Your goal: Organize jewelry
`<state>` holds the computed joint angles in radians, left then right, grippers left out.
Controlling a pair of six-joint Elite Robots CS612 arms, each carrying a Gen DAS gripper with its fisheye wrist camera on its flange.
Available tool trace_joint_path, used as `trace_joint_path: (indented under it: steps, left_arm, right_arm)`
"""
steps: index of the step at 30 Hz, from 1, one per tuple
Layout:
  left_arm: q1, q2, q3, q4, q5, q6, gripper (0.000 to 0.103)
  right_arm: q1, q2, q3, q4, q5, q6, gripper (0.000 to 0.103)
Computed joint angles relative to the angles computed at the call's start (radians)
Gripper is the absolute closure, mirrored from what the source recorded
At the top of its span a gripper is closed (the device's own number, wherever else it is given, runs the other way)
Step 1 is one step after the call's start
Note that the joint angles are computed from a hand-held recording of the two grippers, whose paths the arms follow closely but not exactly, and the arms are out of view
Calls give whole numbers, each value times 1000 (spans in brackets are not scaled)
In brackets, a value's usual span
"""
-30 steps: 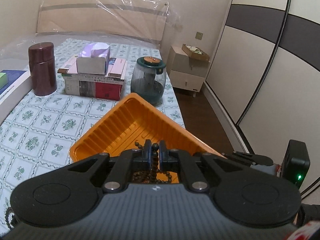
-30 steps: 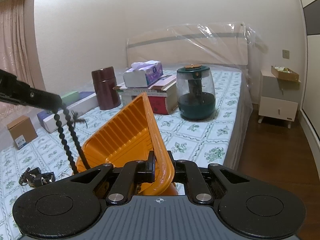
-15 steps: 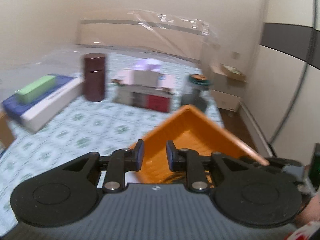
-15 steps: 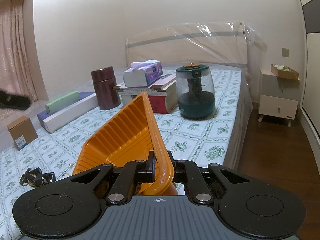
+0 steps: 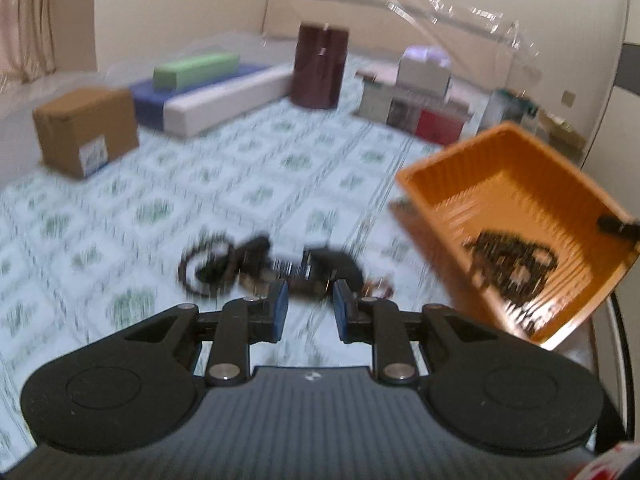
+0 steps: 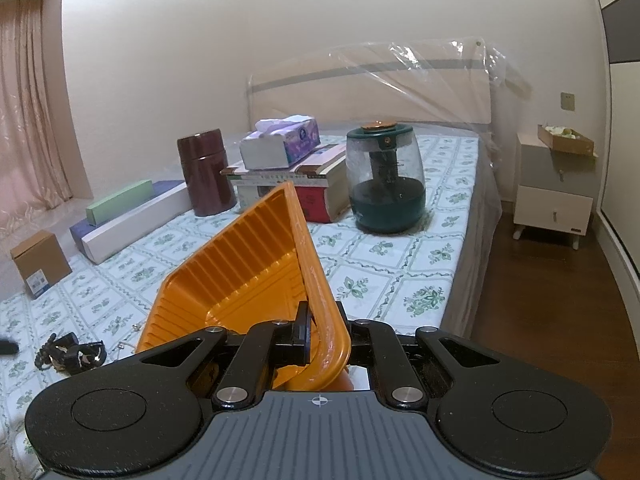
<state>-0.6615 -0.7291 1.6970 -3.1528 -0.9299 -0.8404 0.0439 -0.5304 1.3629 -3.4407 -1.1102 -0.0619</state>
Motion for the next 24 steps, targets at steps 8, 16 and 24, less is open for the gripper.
trace_joint_path:
  steps: [8, 16, 24]
  left_arm:
    - [-7, 38, -18, 29, -42, -17, 82]
    - [-3, 57, -49, 58, -21, -20, 82]
    - [5, 76, -89, 1, 11, 32, 82]
  right_arm:
    - [1, 0, 1, 7, -9, -4, 94]
    - [-1, 0, 0, 13, -14, -9, 94]
    - [-1, 3, -3, 18, -19, -12, 94]
